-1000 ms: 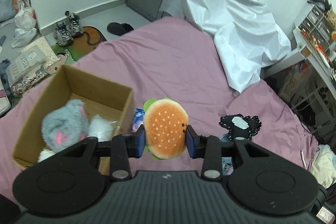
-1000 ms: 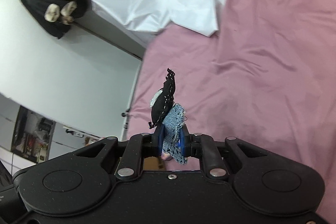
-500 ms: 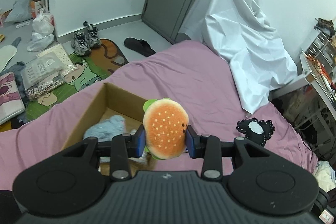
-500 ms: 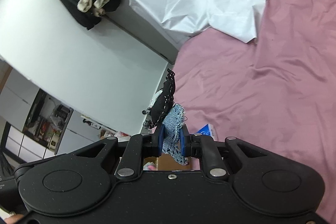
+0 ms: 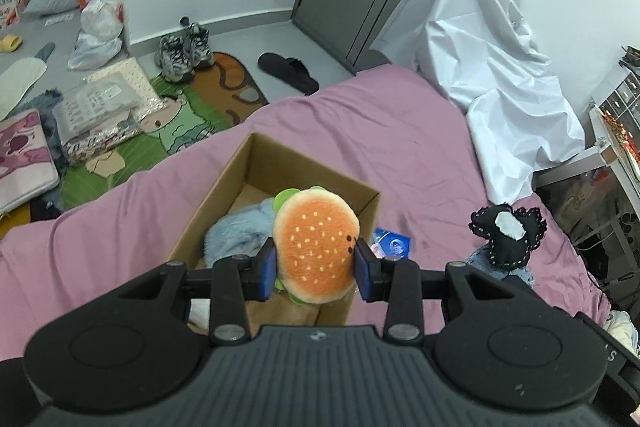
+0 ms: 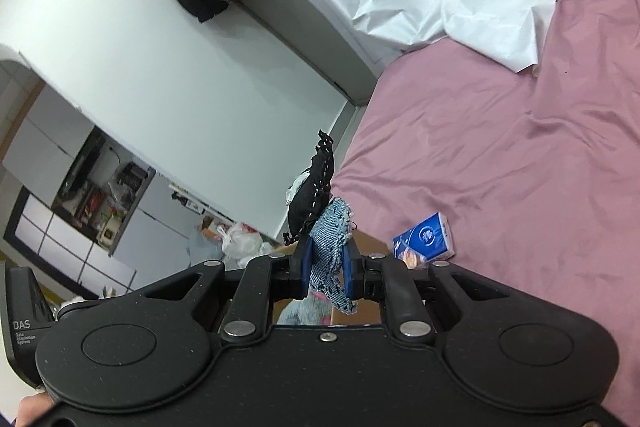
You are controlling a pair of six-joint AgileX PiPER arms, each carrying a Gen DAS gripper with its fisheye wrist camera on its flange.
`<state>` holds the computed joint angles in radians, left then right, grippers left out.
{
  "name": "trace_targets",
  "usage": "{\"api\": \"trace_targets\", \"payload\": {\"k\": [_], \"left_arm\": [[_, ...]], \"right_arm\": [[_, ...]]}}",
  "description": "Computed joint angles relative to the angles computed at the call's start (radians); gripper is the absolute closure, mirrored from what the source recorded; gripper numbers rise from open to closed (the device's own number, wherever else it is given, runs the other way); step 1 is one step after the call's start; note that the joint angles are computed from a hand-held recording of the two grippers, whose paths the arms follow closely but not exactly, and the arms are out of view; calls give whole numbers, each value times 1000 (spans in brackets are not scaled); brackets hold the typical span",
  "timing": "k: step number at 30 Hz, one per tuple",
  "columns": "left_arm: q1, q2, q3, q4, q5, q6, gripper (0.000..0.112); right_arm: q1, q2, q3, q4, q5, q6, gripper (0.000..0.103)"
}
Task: Organize soft objects
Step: 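Carry both plushes over the box and open both grippers to drop them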
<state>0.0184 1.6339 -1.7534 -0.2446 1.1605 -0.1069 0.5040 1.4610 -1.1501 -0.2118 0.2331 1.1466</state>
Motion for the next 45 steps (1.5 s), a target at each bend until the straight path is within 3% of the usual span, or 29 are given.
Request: {"api": "trace_targets", "payload": {"k": [20, 30, 35, 39, 41, 43, 45], "left_arm": [[90, 56, 136, -68, -2, 109, 73], [98, 104, 78, -40, 29, 93, 53], [95, 116, 45, -25, 35, 86, 48], [92, 125, 11, -4, 49, 78, 46], [88, 126, -6, 12, 52, 76, 41], [82, 123, -21, 27, 50, 74, 37], [76, 117, -28, 33, 48, 72, 33]], "right_arm": [[147, 169, -192, 19, 150, -66, 87], [160, 218, -243, 84, 197, -136, 87], [163, 237, -274, 118, 220, -174, 86], [160, 253, -300, 187, 238, -244, 81], [154, 256, -309, 232, 246, -287, 72], [157, 246, -308, 205, 245, -262, 55], [160, 234, -304, 161, 243, -225, 51]]}}
